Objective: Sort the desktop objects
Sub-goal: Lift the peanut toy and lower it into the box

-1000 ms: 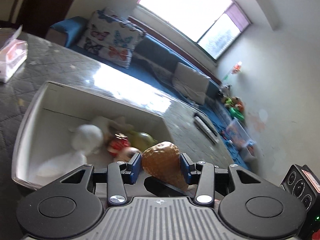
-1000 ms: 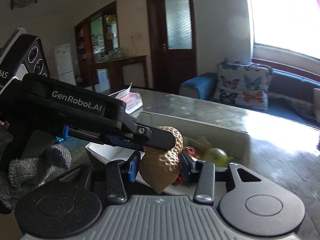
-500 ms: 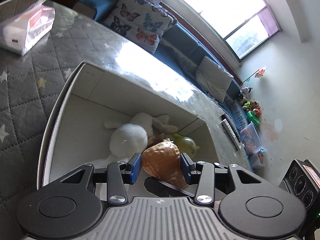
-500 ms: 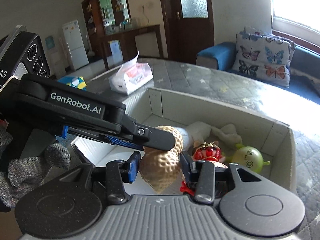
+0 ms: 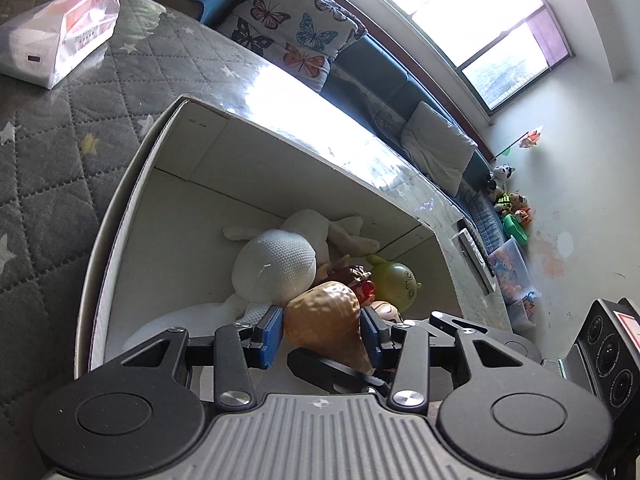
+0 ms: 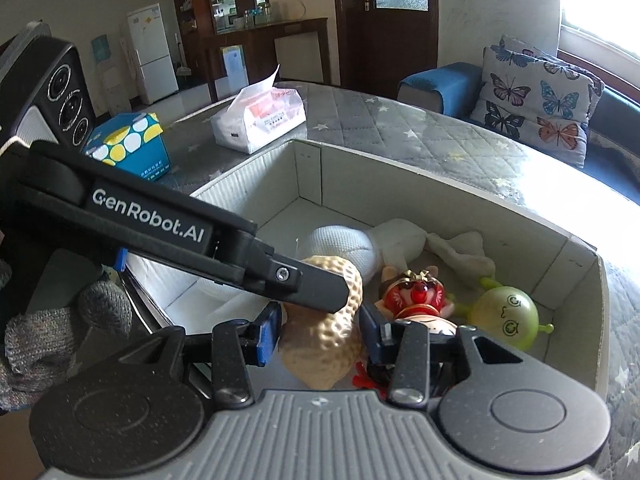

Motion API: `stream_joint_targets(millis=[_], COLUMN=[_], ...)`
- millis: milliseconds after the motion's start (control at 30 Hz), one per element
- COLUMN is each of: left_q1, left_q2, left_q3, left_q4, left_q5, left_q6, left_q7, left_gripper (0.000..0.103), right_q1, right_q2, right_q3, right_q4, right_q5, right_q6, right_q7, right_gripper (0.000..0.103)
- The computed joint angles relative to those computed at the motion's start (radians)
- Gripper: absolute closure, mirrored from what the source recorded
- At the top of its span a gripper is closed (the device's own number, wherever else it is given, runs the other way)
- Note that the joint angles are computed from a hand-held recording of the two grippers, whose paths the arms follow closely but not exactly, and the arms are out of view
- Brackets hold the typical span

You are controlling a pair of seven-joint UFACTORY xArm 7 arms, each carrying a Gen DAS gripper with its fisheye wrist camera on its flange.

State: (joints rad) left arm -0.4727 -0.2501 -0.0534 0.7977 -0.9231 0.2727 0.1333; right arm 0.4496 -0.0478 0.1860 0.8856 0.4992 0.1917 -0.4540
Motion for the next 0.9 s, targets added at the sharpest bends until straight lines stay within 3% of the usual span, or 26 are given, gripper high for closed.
stream_joint_targets(millis=[167,900], left_q1=[0.007,0.02], left_q2=[-0.001,-0.001], left_q3=[-0.002,-0.004], left_q4=[-0.001,0.005], left_q5=[0.021,0.094], left_q6=[0.007,0.026], left_q7=[-0.018,-0.086], left_gripper=[0.058,0.059], right_q1=[-0.012,-0.024], right_q2=[0.013,0.022], right_q3=[0.009,0.011], right_q4=[0.006,0.021], right_q5=[-0.11,-0.122], right_q6=[0.0,0.029], right_q7=[0.08,0.081], right_gripper=[0.061,0.061])
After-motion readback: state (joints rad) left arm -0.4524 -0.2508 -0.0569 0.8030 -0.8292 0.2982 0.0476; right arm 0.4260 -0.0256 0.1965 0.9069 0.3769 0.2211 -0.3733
